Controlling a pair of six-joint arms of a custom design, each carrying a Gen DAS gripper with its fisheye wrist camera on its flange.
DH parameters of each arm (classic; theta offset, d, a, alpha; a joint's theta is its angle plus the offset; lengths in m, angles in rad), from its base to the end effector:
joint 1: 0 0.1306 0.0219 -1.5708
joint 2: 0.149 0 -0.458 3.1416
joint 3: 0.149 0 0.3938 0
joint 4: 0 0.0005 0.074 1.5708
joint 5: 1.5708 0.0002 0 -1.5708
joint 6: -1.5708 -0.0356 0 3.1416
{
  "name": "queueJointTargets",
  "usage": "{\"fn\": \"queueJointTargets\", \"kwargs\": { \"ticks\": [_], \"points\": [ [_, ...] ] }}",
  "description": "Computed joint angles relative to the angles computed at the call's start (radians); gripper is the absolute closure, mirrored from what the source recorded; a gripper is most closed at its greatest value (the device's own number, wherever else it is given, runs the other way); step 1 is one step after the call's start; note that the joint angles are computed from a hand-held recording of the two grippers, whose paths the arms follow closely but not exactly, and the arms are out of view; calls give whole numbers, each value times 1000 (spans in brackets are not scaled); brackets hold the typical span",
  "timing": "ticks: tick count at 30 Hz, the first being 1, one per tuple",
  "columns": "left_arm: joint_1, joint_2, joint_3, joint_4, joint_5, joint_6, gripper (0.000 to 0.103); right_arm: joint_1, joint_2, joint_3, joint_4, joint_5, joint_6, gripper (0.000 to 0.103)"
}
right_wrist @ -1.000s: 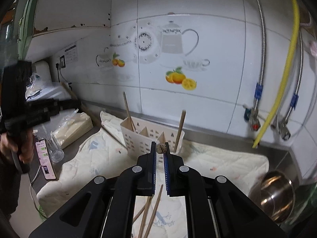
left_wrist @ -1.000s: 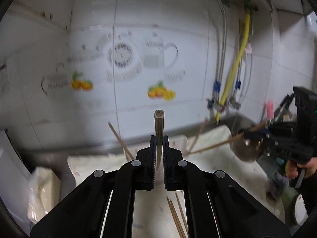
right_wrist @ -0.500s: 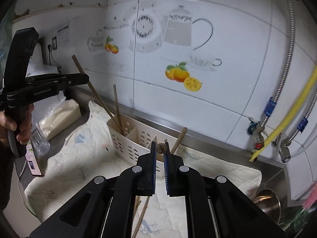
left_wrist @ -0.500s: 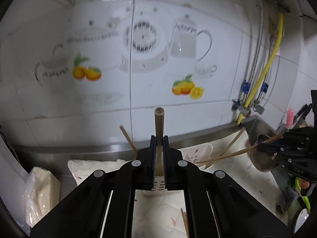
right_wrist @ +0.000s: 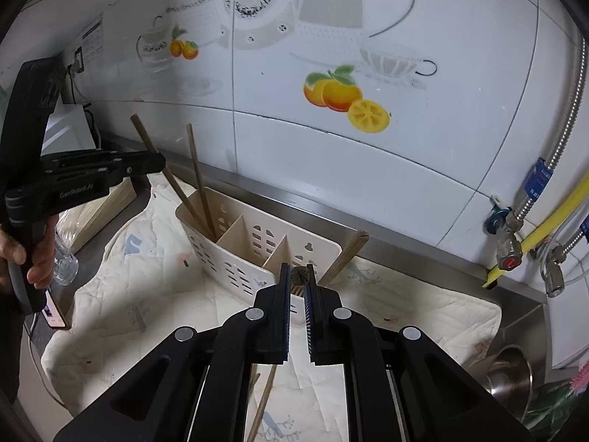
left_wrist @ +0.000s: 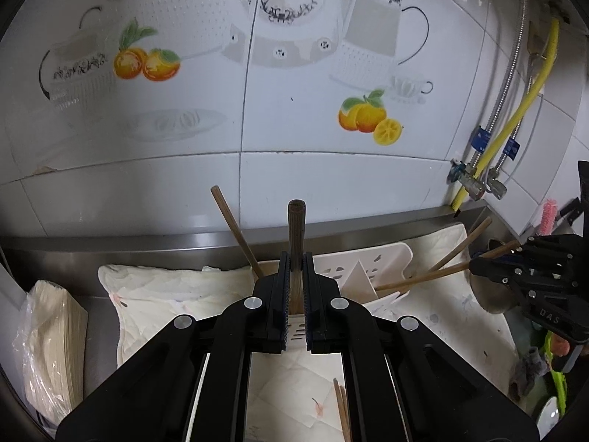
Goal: Organize utensils
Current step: 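Open the left tool to drop the chopstick in the holder while the right tool releases its own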
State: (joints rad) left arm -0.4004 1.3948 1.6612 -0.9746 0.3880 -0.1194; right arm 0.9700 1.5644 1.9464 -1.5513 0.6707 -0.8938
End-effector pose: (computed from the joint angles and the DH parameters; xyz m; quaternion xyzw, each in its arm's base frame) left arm 0.4279 -0.1963 0.6224 0.3070 0.8407 -0.2309 0.3816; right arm 0.2968 0.3931 0.6369 0.0303 0.9272 -0.0412 0.3712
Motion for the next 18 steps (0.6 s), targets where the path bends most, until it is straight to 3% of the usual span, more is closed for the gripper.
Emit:
{"fn": "queueJointTargets", "kwargs": {
  "ticks": [8, 11, 14, 17, 18],
  "points": [
    [5, -12, -6, 12, 9, 9, 95, 13, -18, -15, 30, 45, -6, 93],
    [11, -26, -11, 16, 10, 12, 93, 33, -25, -14, 26, 83, -23, 81],
    [19, -51, -26, 31, 13, 20, 84, 62, -30, -10, 9, 134, -52, 72],
    [28, -85, -51, 47, 23, 18, 83, 106, -40, -20, 0, 193, -94, 59],
    [31, -96, -61, 52, 26, 17, 83, 122, -40, -21, -10, 211, -110, 59]
  ]
}}
